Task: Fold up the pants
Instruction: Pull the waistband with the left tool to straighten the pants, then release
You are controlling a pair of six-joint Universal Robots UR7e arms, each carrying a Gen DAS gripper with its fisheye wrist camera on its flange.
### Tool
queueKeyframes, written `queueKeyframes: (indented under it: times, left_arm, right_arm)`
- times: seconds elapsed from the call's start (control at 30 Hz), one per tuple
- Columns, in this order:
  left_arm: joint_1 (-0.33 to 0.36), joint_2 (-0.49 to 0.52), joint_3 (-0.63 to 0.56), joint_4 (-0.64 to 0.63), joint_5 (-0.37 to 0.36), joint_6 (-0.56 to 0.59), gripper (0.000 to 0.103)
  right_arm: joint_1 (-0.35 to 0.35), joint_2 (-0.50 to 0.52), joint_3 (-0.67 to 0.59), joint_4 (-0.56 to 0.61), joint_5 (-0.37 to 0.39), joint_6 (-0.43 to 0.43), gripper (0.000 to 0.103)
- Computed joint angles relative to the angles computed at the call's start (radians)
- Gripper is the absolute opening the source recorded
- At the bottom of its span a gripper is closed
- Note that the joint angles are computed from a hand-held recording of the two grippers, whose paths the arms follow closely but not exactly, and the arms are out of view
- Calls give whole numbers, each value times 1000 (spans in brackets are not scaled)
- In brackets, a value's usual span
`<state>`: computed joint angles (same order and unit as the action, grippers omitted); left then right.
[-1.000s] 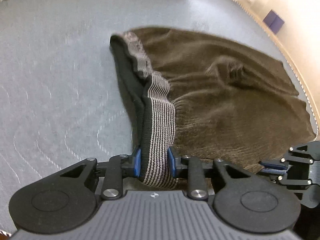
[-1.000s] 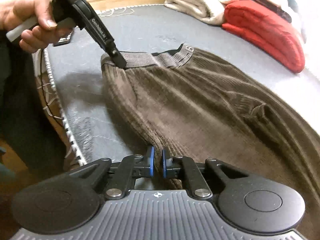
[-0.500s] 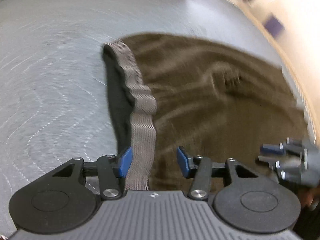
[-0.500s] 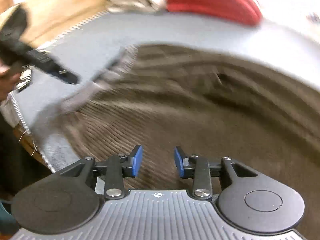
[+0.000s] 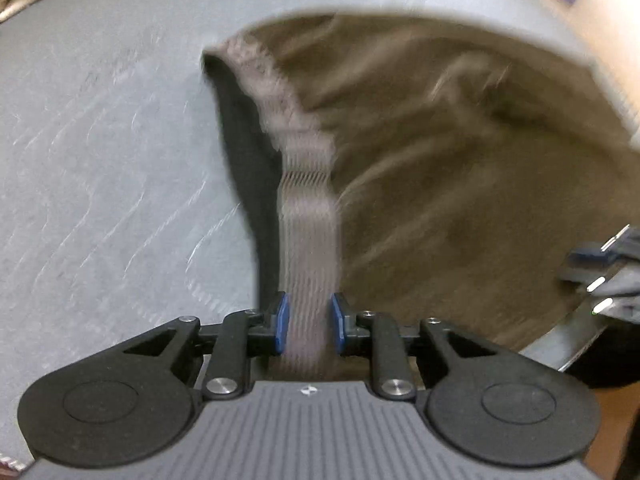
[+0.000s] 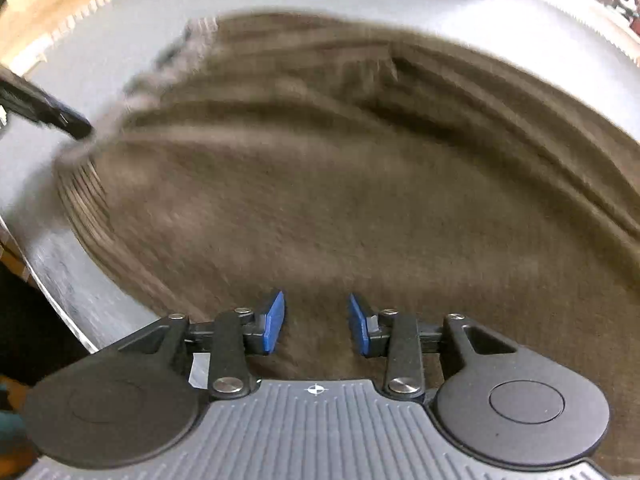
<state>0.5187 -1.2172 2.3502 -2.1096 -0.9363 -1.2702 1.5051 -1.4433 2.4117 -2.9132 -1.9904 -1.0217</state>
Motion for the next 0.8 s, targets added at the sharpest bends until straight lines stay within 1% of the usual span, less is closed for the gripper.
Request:
queueKeyframes:
  times: [0.07,0.13,0.2,0.3,0.4,0.5,0.6,0.67,0.73,0.8]
  left_arm:
    - [-3,5,-9,34,5,-17,30]
    - [-31,-9,-10,77,66,-85,30]
    - [-62,-41,1,103,122,-158,30]
    - [-87,-70,6,128,166,-244,30]
    - [-94,-64,-2,135,182,-261,30]
    - [-94,-59,-22,161,195,-254,31]
    - [-91,-60,-23,140,207,-237,31]
    - [-83,-37,-32,108,222,-220,31]
    - [-71,-15,-40,79,231,-203,31]
    - [-69,-6,-51,76,235,-203,32]
  right_arm:
    - [4,-2,13,-28,4,-37,38]
    - [3,-23,15,-22,42,-33,38]
    - [3,-52,6,-24,94,2,38]
    - [3,-104,-21,-38,196,73,38]
    - [11,-157,-64,-39,271,89,39]
    - [17,-185,-144,-19,345,105,40]
    - [15,-188,-216,-26,401,107,42]
    - [-1,-184,-251,-44,436,102,48]
    - [-27,-157,-276,-91,448,89,48]
    - [-55,-124,-283,-149,430,110,48]
